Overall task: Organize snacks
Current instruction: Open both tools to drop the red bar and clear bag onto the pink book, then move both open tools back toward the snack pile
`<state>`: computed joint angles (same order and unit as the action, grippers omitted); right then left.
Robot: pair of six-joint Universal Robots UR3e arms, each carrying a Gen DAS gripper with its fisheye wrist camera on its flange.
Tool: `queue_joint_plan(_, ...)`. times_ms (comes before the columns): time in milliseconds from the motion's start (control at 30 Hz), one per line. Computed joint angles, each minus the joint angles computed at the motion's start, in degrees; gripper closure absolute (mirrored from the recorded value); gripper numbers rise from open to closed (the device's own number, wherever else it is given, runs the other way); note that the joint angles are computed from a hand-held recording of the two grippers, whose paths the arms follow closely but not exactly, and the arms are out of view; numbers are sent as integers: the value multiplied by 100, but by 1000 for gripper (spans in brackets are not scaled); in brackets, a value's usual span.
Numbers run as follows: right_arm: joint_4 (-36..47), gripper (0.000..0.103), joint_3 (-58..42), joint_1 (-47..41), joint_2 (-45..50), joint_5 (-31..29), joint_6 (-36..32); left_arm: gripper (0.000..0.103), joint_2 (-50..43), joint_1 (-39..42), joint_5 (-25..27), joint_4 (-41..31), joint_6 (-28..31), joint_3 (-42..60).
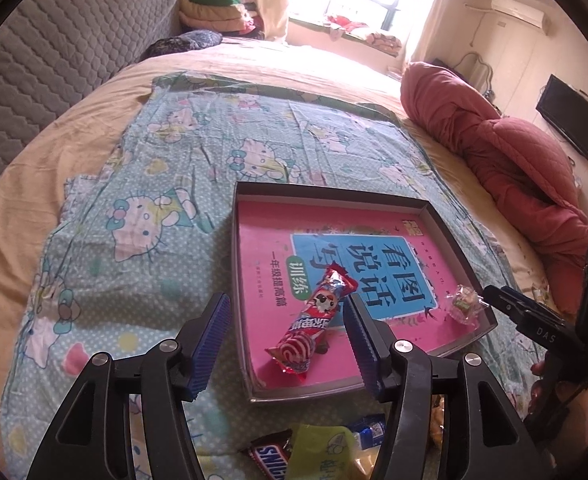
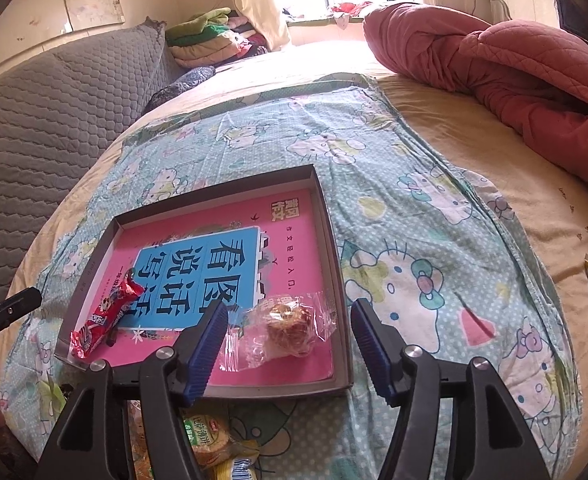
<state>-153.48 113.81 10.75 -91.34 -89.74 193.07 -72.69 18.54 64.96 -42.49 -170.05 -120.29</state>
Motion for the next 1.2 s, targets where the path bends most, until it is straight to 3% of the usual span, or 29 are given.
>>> queue_joint_plan(767, 437, 35, 181, 39, -1132, 280, -128, 36, 1326, 433, -305, -1341, 464, -55)
queue_joint_plan(1200, 733, 29, 184, 187, -1518, 562, -108, 34, 2116, 316, -128, -2058, 641, -246)
